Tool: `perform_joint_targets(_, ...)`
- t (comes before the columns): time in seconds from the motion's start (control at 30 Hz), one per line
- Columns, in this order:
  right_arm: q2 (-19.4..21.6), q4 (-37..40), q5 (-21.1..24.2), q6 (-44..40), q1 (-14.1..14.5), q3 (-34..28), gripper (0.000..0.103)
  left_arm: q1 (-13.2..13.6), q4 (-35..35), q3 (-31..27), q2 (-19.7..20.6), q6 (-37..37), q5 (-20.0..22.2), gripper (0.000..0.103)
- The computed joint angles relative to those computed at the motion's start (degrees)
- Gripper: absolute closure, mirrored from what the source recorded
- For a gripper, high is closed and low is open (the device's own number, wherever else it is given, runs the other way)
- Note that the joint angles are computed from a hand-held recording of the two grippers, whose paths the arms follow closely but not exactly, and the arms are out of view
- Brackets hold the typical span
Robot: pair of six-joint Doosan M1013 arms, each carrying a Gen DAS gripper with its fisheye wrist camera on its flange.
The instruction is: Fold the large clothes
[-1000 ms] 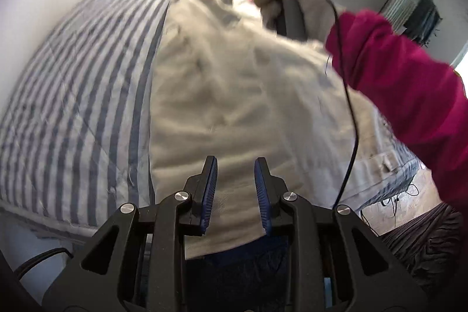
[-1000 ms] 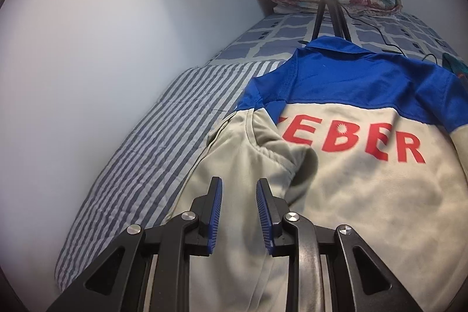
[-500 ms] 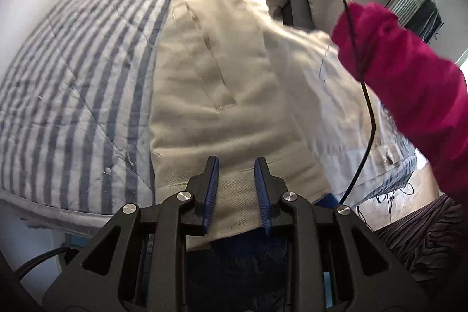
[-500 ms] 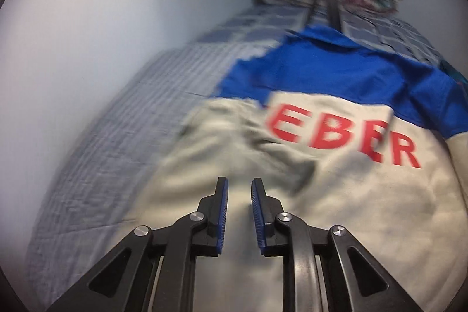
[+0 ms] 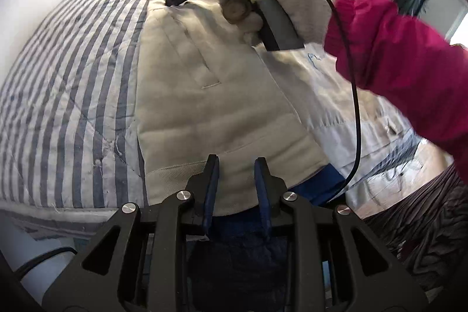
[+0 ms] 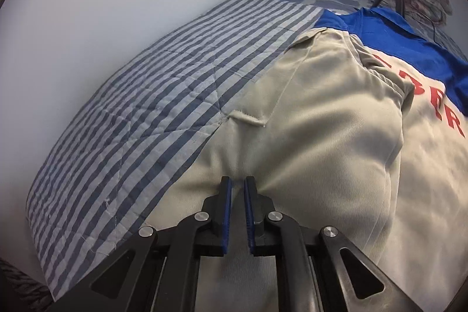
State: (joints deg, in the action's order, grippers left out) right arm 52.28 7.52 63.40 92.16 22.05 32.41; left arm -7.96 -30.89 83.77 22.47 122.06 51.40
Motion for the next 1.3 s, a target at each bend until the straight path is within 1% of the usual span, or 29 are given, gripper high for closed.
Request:
perform_joint_targets(0.07,-0.5,0.8,0.5,2.1,-0.3,0.0,0.096,0.0,0.1,-0.1,-0.3,-0.3,0.3,0.078)
perform_joint_targets(0.1,-1.5,0.7,-0.6,2.9,-0.4,1.3,0.092,0.2,-1.1,-0.3,-0.3,0.0,0.9,0.078)
perform_joint_targets(0.13,-3.0,0.9,-2.6,3.2,-0.4,3.5,0.090,0.9,-3.5,-0.3,-0.6,0.7,1.2,0.078)
perform_joint_targets(0.2,-5.8,1.9,-5.9,2.9,-0.4,7.2,0.087,1.6,-6.0,0.5,-2.1,1.7,-1.3,0.078)
perform_joint_targets(0.27,-10.6,2.9,-10.6,3.0,-0.8,13.6,0.085,2.5,-8.0,1.2,-3.7,2.7,-4.0,0.078)
perform_joint_targets(0.37,-16.6,3.4,-15.6,3.0,-1.3,21.5,0.082,3.8,-10.8,1.4,-5.1,3.3,-6.0,0.078)
perform_joint_targets(0.43,-19.5,2.5,-17.3,3.6,-1.5,24.7,0.078,4.6,-12.1,1.1,-5.8,3.2,-7.7,0.078)
perform_joint_targets(0.47,-22.0,2.8,-18.6,3.4,-1.7,27.7,0.076,4.9,-12.7,0.7,-5.8,3.0,-8.1,0.078)
perform_joint_targets(0.53,-25.5,2.0,-20.7,3.8,-1.9,31.8,0.076,5.5,-14.1,0.0,-5.9,2.9,-8.1,0.078)
perform_joint_targets(0.57,-27.2,1.5,-21.6,4.2,-2.0,33.6,0.073,5.7,-14.4,-0.5,-5.8,2.8,-7.8,0.078)
perform_joint_targets(0.6,-28.1,0.8,-22.0,4.8,-2.1,34.5,0.069,5.8,-14.4,-1.1,-5.7,2.7,-7.4,0.078)
perform_joint_targets(0.67,-31.8,-0.5,-24.1,6.4,-2.6,38.7,0.066,5.4,-13.8,-2.4,-5.5,2.6,-7.1,0.078)
perform_joint_targets(0.77,-35.4,-4.8,-25.6,11.1,-3.4,43.0,0.064,4.3,-12.5,-4.7,-4.8,2.9,-6.3,0.078)
perform_joint_targets(0.8,-36.2,-5.9,-25.7,12.1,-3.6,43.9,0.059,3.7,-12.1,-5.4,-4.6,3.2,-5.9,0.078)
perform_joint_targets(0.83,-37.5,-8.6,-26.0,14.4,-3.9,45.5,0.056,3.2,-11.6,-6.1,-4.4,3.4,-5.5,0.076)
perform_joint_targets(0.87,-38.4,-10.8,-26.1,16.3,-4.1,46.7,0.049,2.5,-11.0,-6.9,-4.0,3.3,-4.8,0.063)
perform_joint_targets(0.9,-39.4,-12.0,-26.6,17.9,-4.5,48.2,0.048,2.1,-10.9,-7.4,-3.8,3.4,-4.1,0.053)
perform_joint_targets(0.93,-40.3,-12.3,-27.0,19.1,-5.0,49.5,0.048,1.5,-11.2,-8.4,-3.2,3.3,-3.0,0.036)
perform_joint_targets(0.97,-41.3,-12.2,-27.5,20.3,-5.7,50.9,0.047,1.1,-11.7,-9.3,-2.5,3.2,-1.8,0.033)
perform_joint_targets(1.07,-43.7,-15.2,-28.3,25.3,-7.4,54.2,0.038,-0.5,-10.5,-12.6,-0.3,3.1,1.4,0.033)
perform_joint_targets(1.2,-45.9,-20.4,-28.2,32.8,-10.3,57.7,0.038,-1.9,-10.3,-14.4,1.5,2.5,2.2,0.033)
perform_joint_targets(1.3,-47.1,-23.0,-27.8,38.3,-12.6,60.0,0.038,-2.3,-10.1,-15.9,3.3,-0.5,4.3,0.033)
